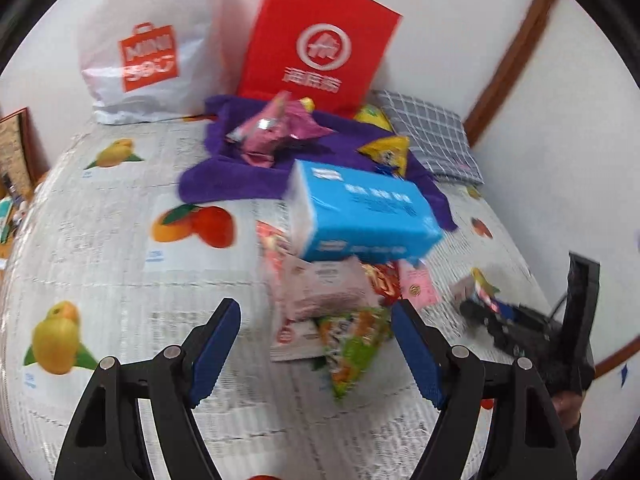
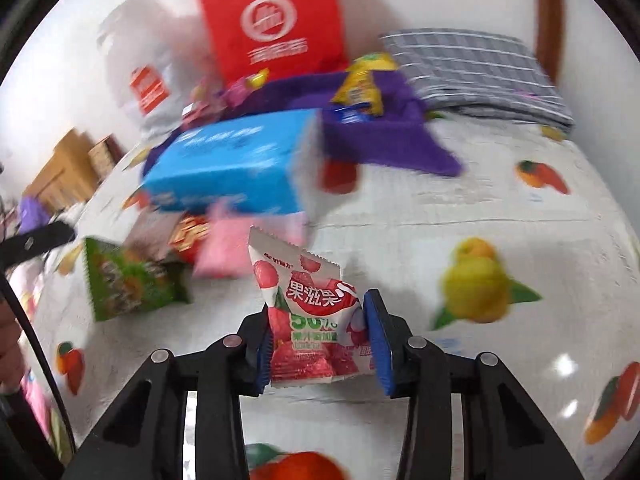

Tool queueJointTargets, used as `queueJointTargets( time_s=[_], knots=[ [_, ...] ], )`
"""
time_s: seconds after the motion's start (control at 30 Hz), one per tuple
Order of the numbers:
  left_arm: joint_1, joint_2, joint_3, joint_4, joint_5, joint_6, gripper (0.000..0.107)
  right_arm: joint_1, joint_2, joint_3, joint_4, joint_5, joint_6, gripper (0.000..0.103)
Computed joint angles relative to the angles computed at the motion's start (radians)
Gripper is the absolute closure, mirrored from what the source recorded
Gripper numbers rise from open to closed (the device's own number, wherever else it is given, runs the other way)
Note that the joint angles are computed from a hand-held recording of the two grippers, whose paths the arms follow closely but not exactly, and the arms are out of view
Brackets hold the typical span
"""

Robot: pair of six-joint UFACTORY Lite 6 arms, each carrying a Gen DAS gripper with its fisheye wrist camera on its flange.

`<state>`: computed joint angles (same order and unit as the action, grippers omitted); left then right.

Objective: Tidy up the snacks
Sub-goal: 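Grasp green snack bag with left tool while right tool grasps pink lychee packet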

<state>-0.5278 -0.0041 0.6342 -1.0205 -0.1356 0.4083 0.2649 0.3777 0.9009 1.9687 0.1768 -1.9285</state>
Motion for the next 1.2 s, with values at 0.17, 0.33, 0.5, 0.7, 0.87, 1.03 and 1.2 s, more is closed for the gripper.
queueJointTargets(
  time_s=[0.17, 0.33, 0.5, 0.7, 0.87, 1.03, 1.2],
  knots=[
    [-0.08, 0.146, 0.106, -0.178, -0.018, 0.173, 0.03, -0.056, 0.029, 0.017, 0.001, 0.041, -0.043, 0.064],
    [-0.142, 0.298, 0.212, -0.402, -0.057, 0.372, 0.03, -0.038, 0.097, 0.079, 0.006, 0.03, -0.075, 0.061],
    [-0.156, 0.36, 0.238, -0.324, -0.08, 0.272, 0.033, -0.044, 0.141, 0.112, 0.0, 0.07, -0.072, 0.055],
    [-0.162, 0.382, 0.228, -0.187, -0.144, 0.154, 0.06, -0.048, 0.155, 0.125, -0.084, 0.113, -0.002, 0.039],
    [-0.183, 0.395, 0.199, -0.023, -0.217, -0.002, 0.061, -0.034, 0.158, 0.129, -0.088, 0.103, -0.003, 0.034],
    [-0.166, 0.386, 0.184, 0.074, -0.208, -0.097, 0.061, -0.022, 0.163, 0.136, -0.094, 0.091, -0.004, 0.029],
    [-0.151, 0.386, 0.172, 0.186, -0.2, -0.214, 0.061, 0.016, 0.161, 0.141, -0.039, 0.029, -0.057, 0.028]
  ],
)
